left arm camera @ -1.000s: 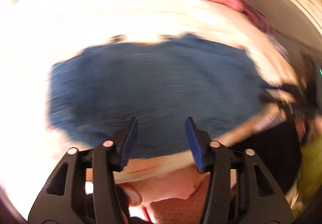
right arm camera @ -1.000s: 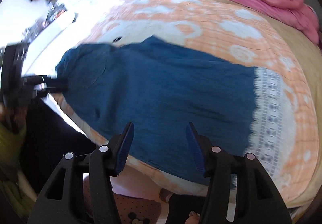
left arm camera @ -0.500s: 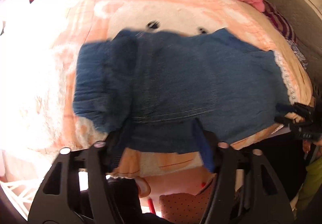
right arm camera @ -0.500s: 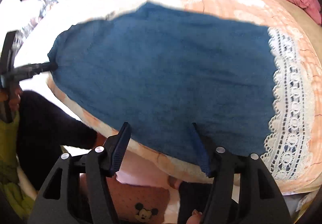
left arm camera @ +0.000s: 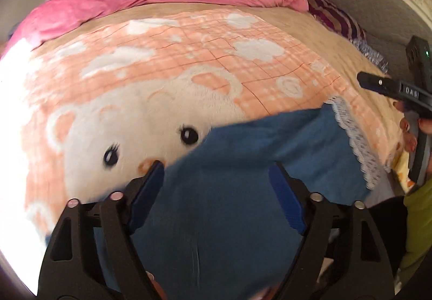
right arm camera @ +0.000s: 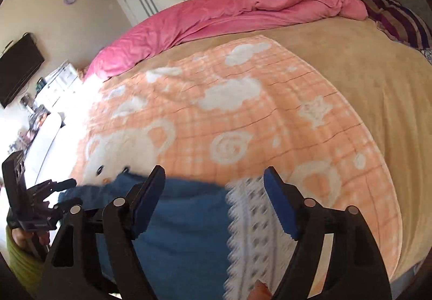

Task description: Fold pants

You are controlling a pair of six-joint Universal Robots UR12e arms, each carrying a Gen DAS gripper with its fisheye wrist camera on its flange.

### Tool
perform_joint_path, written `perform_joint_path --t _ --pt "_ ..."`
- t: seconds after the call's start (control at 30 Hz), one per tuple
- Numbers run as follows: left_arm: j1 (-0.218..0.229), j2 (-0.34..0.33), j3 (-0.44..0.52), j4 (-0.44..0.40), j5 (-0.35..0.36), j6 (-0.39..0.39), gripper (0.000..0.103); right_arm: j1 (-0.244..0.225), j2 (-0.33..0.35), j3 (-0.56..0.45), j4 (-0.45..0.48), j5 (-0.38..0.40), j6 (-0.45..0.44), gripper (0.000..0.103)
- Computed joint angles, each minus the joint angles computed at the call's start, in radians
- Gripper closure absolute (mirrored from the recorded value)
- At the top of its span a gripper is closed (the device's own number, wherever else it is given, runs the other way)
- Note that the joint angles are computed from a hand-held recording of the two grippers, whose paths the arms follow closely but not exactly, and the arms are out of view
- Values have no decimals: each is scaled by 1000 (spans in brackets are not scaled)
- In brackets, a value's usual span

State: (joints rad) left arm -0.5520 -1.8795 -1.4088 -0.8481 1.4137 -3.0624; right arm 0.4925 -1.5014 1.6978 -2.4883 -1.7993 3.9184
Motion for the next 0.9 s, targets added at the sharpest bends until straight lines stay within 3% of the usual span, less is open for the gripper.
perform_joint_path --t 0.07,0.17,0.23,0.37,0.43,0.6,0.73,0.83,0.9 --pt "1 -37 21 4 -13 20 26 -28 -21 64 -41 57 35 29" --pt "36 -73 36 -9 -153 -42 26 -37 -35 98 -16 77 21 29" --pt "50 -90 47 -17 -198 -76 26 -38 -36 106 -7 74 11 31" --pt "59 -110 59 -22 -267 -85 26 -68 -35 138 -77 193 52 49" --pt "55 -117 66 -39 -278 -55 26 -80 -25 142 -79 247 81 52" --pt "35 -121 66 -38 -253 38 27 -82 -18 149 -133 281 100 60" --pt "26 -132 76 -50 -253 61 33 -77 -10 139 -118 262 82 60" --pt "30 -136 74 -34 -287 26 55 -76 -5 137 -113 260 85 60" --pt "38 -138 67 -17 -336 -6 81 -74 -5 135 -112 259 72 66"
